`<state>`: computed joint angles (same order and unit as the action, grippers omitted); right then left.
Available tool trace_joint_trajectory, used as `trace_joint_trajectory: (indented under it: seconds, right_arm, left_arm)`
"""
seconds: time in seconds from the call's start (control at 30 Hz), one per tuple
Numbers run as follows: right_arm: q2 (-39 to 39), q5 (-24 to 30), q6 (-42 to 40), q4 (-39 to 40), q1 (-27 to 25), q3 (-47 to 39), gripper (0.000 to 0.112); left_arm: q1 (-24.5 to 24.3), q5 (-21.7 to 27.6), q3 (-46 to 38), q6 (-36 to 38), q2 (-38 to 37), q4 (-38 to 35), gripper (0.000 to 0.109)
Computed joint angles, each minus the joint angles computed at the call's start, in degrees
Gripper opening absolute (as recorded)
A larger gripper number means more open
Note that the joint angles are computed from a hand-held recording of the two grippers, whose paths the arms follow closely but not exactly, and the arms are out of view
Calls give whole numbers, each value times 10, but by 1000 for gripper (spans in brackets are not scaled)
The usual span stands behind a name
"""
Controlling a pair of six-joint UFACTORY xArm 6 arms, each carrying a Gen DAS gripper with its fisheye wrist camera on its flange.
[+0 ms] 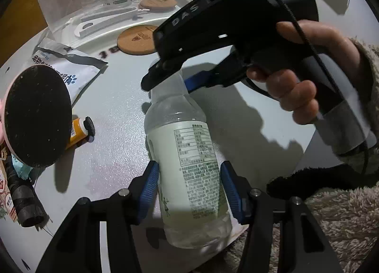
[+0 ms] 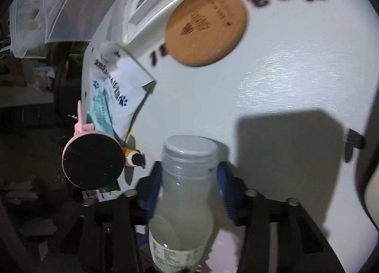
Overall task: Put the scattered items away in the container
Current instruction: 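Lift the plastic bottle upright with the right gripper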
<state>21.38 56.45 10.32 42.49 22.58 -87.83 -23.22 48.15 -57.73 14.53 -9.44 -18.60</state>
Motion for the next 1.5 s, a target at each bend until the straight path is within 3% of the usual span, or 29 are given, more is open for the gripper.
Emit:
trace_joint_trajectory:
  seconds: [0.3, 0.5, 0.63, 0.8, 1.0, 1.33, 1.5]
  right_arm:
    - [-49, -70, -37, -18, 20, 47, 40]
    - [-82, -141, -51, -112, 48, 36, 40]
    - [-112, -179, -50, -182, 58, 43, 40]
    - [-152, -183, -37, -272, 68, 64, 40]
    - [-175, -156, -5, -382, 85, 73, 40]
    - [-236, -217, 7, -423, 104, 166, 40]
    - [-242, -224, 25, -441, 115, 176, 41]
  left_arm:
    - [-3, -27, 15, -12, -13, -16, 54]
    - [-27, -124, 33, -25, -18, 31, 57]
    - [-30, -210, 45, 0, -6, -3, 57]
    - [-51, -332, 70, 43, 11, -21, 58]
    - [-81, -411, 77, 163, 33, -116, 56]
    - [-114, -533, 144, 139, 18, -108, 56]
    - [-134, -539, 138, 257, 15, -257, 55]
